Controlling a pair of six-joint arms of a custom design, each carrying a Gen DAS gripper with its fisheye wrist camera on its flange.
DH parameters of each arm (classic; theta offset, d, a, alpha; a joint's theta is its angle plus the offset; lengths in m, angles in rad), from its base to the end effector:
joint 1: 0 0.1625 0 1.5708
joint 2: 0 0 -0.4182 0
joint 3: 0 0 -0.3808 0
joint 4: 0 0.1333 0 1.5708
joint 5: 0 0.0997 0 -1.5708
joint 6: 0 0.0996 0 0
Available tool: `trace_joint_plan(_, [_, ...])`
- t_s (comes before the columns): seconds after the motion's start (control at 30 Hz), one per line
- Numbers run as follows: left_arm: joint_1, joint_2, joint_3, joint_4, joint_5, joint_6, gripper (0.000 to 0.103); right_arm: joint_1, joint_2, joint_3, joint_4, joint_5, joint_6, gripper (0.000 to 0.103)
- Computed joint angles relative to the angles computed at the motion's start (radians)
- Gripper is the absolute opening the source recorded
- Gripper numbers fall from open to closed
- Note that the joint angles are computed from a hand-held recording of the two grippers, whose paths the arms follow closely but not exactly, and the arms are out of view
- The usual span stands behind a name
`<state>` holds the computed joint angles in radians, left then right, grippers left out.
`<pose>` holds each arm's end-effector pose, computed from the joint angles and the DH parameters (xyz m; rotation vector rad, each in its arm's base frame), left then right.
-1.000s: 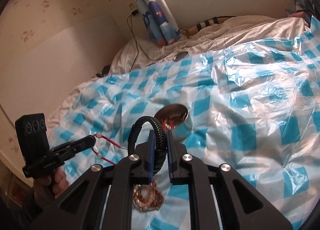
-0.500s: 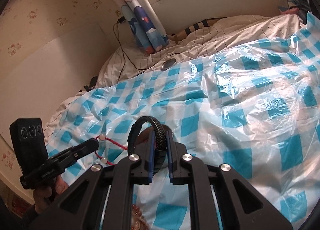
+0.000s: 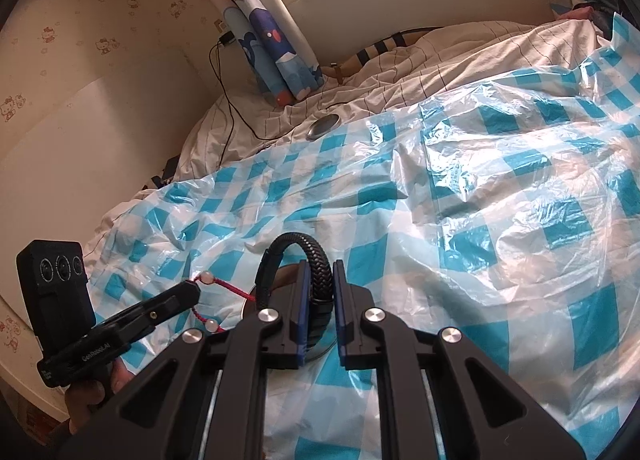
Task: Organize jewelry
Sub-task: 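Carry both bracelets over the silver tin and open both tools to drop them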
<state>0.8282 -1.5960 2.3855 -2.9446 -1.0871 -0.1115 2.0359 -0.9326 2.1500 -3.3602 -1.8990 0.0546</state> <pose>-0.1310 -0.4083 0.2916 0.6618 2.6871 -1.0375 0.3218 -0.4156 0.1158 0.4420 -2.7997 0.9250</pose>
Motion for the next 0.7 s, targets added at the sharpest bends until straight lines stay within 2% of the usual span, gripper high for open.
trace_joint_plan(0.13, [0.038,0.084,-0.058,0.088,0.098,-0.007,0.004,-0.011,0.021,-0.023,0.016,0.004,-0.005,0.012])
trace_joint_plan(0.2, [0.067,0.095,-0.074,0.121,0.092,-0.025,0.004,-0.012,0.033,-0.032,0.025,0.003,-0.007,0.012])
trace_joint_plan(0.23, [0.078,0.092,-0.081,0.147,0.082,-0.045,0.008,-0.011,0.041,-0.038,0.03,0.001,-0.008,0.012])
trace_joint_plan(0.27, [0.081,0.088,-0.085,0.166,0.081,-0.057,0.018,-0.01,0.047,-0.042,0.034,0.0,-0.008,0.012])
trace_joint_plan(0.3, [0.081,0.082,-0.092,0.197,0.086,-0.071,0.024,-0.01,0.053,-0.046,0.036,-0.001,-0.007,0.012])
trace_joint_plan(0.37, [0.074,0.061,-0.08,0.181,0.091,-0.072,0.037,-0.009,0.066,-0.053,0.037,-0.001,-0.004,0.012])
trace_joint_plan(0.43, [0.068,0.035,-0.073,0.182,0.092,-0.088,0.044,-0.007,0.081,-0.062,0.039,0.001,0.0,0.012])
trace_joint_plan(0.6, [0.028,-0.065,-0.037,0.21,0.117,-0.148,0.051,0.001,0.133,-0.104,0.078,-0.004,0.0,0.013])
trace_joint_plan(0.63, [0.018,-0.087,-0.025,0.217,0.125,-0.159,0.052,-0.004,0.139,-0.115,0.116,0.008,0.006,0.016])
trace_joint_plan(0.67, [0.008,-0.109,-0.013,0.227,0.13,-0.17,0.053,-0.005,0.143,-0.12,0.13,0.002,0.009,0.024])
trace_joint_plan(0.7, [0.0,-0.128,-0.001,0.239,0.133,-0.182,0.054,-0.001,0.15,-0.121,0.128,-0.02,0.012,0.028])
